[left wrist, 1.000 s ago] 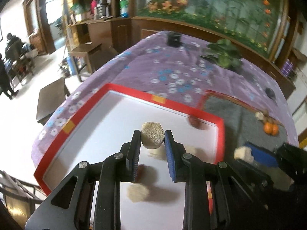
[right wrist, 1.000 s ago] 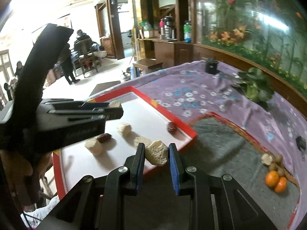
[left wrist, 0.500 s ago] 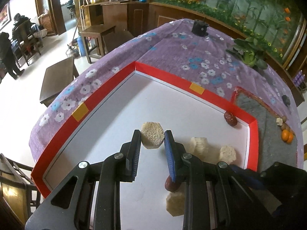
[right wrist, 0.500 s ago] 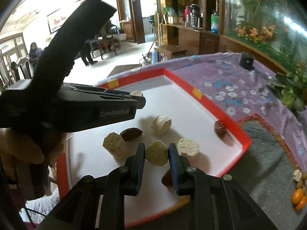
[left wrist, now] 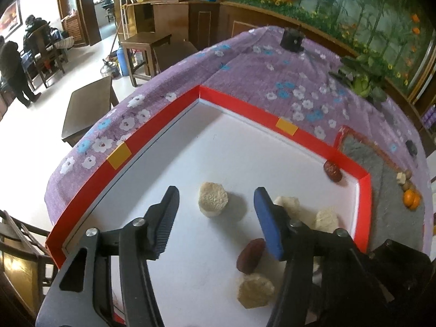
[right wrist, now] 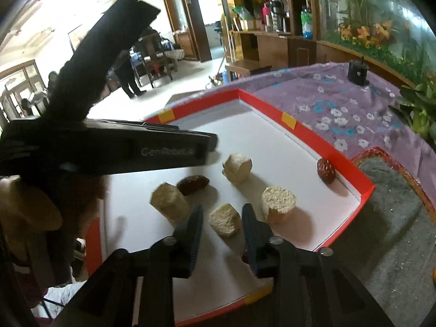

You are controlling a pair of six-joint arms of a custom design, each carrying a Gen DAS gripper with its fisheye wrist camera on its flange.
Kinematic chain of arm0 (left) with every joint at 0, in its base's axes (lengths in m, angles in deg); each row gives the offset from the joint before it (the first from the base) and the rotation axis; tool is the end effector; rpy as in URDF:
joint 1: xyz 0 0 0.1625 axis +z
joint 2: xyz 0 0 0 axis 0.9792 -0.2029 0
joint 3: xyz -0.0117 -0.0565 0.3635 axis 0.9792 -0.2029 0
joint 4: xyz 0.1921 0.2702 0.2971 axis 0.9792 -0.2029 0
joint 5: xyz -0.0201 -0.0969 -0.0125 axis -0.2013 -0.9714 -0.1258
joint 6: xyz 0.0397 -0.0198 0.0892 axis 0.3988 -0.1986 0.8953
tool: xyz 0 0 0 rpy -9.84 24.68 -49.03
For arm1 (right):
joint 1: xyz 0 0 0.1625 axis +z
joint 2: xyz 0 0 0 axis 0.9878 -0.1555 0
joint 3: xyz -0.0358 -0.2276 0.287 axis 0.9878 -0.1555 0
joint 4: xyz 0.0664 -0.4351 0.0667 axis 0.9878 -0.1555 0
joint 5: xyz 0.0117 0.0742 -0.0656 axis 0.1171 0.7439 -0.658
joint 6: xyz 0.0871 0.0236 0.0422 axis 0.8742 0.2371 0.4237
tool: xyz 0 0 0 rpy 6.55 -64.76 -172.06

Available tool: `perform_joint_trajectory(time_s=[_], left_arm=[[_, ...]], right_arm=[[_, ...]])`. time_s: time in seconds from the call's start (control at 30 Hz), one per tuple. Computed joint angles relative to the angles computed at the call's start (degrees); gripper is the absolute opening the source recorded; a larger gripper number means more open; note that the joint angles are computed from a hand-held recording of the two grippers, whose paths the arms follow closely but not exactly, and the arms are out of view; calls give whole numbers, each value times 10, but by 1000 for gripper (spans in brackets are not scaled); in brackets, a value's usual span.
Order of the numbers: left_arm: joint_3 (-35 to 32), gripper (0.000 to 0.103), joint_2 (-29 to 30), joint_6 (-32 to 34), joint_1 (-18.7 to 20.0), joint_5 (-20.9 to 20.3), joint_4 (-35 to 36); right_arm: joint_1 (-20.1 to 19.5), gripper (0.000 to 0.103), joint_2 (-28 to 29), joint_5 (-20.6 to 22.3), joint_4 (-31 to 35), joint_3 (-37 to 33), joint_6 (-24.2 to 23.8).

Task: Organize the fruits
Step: 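Open the left gripper to drop the cake while the right gripper drops the cube in the tray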

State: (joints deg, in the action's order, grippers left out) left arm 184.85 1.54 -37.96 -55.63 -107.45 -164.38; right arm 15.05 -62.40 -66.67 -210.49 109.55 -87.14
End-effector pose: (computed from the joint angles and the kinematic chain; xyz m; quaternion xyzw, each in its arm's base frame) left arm -0.2804 -0.3405 0.0874 0.0430 0.8919 -0.2900 0.3443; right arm 0.1476 -0.3039 0.1897 0.3908 -0.8911 0.1700 0.1558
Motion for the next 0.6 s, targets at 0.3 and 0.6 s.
perform_joint_trajectory(time_s=[0.3, 0.6], left_arm=[[-15, 58, 23, -22, -42, 12, 11], [-61, 58, 112, 45, -72, 3, -69]], right_arm=[[-18, 38, -132, 10, 50, 29, -14], [-113, 40, -314, 38, 142, 42, -47]])
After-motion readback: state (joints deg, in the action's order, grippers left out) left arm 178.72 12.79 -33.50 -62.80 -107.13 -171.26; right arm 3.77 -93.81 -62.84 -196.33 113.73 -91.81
